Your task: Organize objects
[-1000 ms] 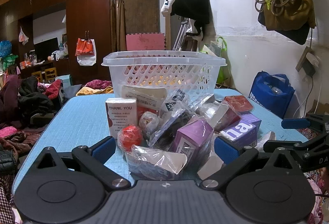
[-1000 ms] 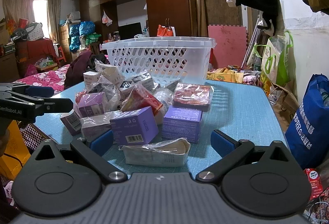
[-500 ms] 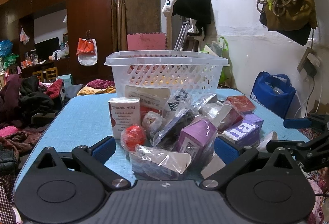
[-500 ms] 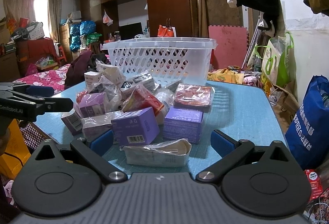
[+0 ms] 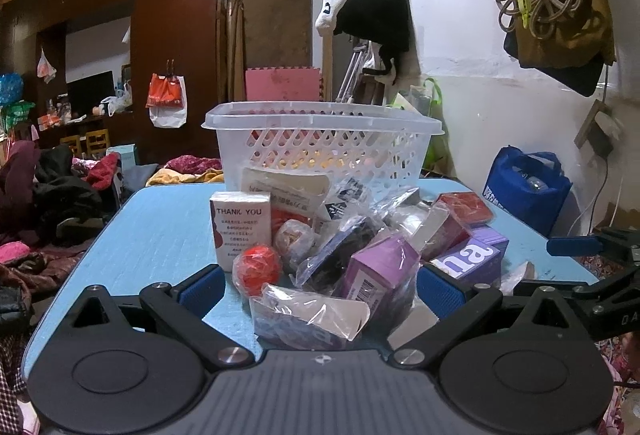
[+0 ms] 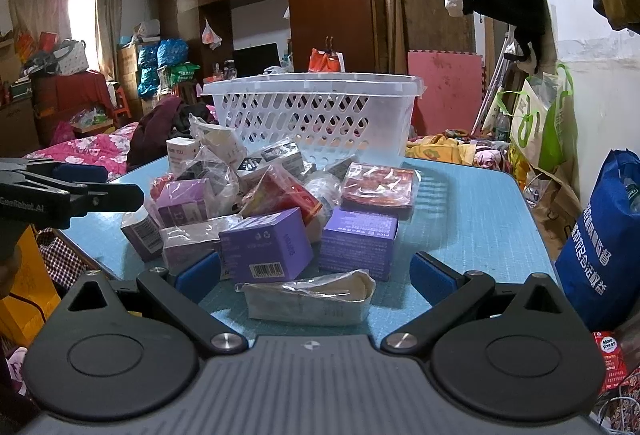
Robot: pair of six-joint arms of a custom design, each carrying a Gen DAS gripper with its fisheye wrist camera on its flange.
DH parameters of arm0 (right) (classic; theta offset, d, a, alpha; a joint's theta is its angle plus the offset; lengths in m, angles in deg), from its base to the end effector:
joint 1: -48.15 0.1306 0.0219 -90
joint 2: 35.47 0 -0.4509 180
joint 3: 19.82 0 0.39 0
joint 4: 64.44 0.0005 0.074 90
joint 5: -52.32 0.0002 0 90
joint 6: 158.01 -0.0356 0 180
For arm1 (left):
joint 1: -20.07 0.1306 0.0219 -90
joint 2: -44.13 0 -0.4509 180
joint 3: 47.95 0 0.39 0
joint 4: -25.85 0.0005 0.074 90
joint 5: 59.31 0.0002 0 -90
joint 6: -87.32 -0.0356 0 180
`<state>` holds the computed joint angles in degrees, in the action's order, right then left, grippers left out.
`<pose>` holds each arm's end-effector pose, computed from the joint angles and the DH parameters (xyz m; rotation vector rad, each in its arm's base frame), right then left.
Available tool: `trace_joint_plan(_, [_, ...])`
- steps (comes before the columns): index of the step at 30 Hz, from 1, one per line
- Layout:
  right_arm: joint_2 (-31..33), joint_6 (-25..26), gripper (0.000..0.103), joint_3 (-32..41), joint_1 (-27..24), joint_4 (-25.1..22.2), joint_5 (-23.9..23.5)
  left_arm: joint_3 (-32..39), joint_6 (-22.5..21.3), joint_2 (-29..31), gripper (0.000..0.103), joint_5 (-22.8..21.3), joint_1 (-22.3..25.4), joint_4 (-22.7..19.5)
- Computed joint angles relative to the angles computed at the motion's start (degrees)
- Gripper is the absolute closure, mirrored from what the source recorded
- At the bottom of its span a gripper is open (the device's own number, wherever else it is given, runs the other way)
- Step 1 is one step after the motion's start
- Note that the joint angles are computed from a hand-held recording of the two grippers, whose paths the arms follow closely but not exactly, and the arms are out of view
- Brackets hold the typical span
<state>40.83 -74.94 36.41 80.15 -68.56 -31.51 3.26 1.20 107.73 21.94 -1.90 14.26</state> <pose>0.3255 0.1983 0.3898 -0.3668 1.9718 0.3303 0.2819 -0.1084 0.4062 0.2146 1.9752 -0.1404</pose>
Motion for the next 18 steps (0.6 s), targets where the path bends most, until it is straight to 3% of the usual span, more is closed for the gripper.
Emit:
trace_joint_plan(13, [0.13,-0.01,0.000,-0.16,-0.15,0.21,0.03,-0.38,-0.65,0.16,0.000,-0.24,-0.10,1.28])
trace_joint_plan(18, [0.22,0.56,0.000,-0.51,-0.24,1.13,-0.04,-2.68,-3.47,0.22,0.000,-4.64,-0.80,9.72])
